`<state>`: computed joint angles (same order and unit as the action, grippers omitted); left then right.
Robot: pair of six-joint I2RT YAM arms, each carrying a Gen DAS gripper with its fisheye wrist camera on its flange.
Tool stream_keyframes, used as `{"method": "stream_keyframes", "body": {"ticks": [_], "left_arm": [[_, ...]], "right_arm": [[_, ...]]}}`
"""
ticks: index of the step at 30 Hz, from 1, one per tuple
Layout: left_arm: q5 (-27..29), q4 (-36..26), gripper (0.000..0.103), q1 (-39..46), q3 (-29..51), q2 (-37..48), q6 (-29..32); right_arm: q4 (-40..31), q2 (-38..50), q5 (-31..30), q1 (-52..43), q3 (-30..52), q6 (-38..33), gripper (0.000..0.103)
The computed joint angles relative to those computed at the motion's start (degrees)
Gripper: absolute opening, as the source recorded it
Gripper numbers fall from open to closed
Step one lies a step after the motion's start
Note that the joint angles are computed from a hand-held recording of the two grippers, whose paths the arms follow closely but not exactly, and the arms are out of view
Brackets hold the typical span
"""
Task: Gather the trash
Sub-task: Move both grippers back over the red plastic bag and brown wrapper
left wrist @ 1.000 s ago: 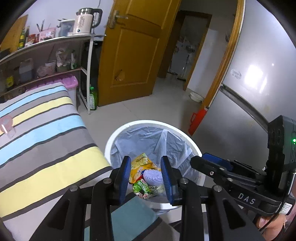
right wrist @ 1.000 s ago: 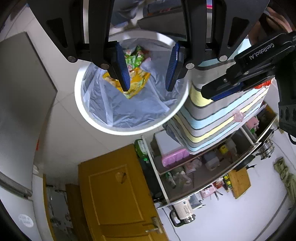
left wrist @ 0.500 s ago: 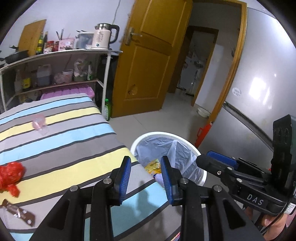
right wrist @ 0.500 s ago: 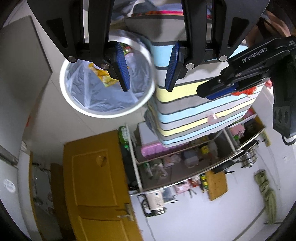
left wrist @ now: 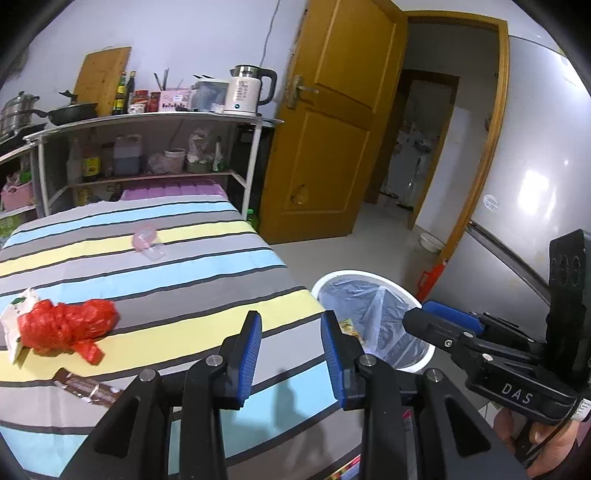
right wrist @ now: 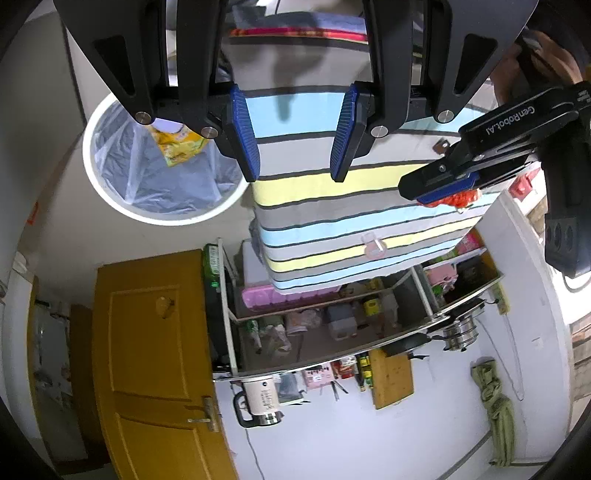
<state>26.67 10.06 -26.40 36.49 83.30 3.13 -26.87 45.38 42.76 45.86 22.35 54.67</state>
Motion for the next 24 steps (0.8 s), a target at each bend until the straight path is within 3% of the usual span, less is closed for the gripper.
{"method": "stream_keyframes", "body": {"ticks": [24], "left_arm": [[4.4, -2.4, 0.033, 11.5, -5.0, -6.2, 4.2]], "right_arm": [[11.0, 14.5, -0.5, 4.6, 4.9, -4.5, 0.041]]}}
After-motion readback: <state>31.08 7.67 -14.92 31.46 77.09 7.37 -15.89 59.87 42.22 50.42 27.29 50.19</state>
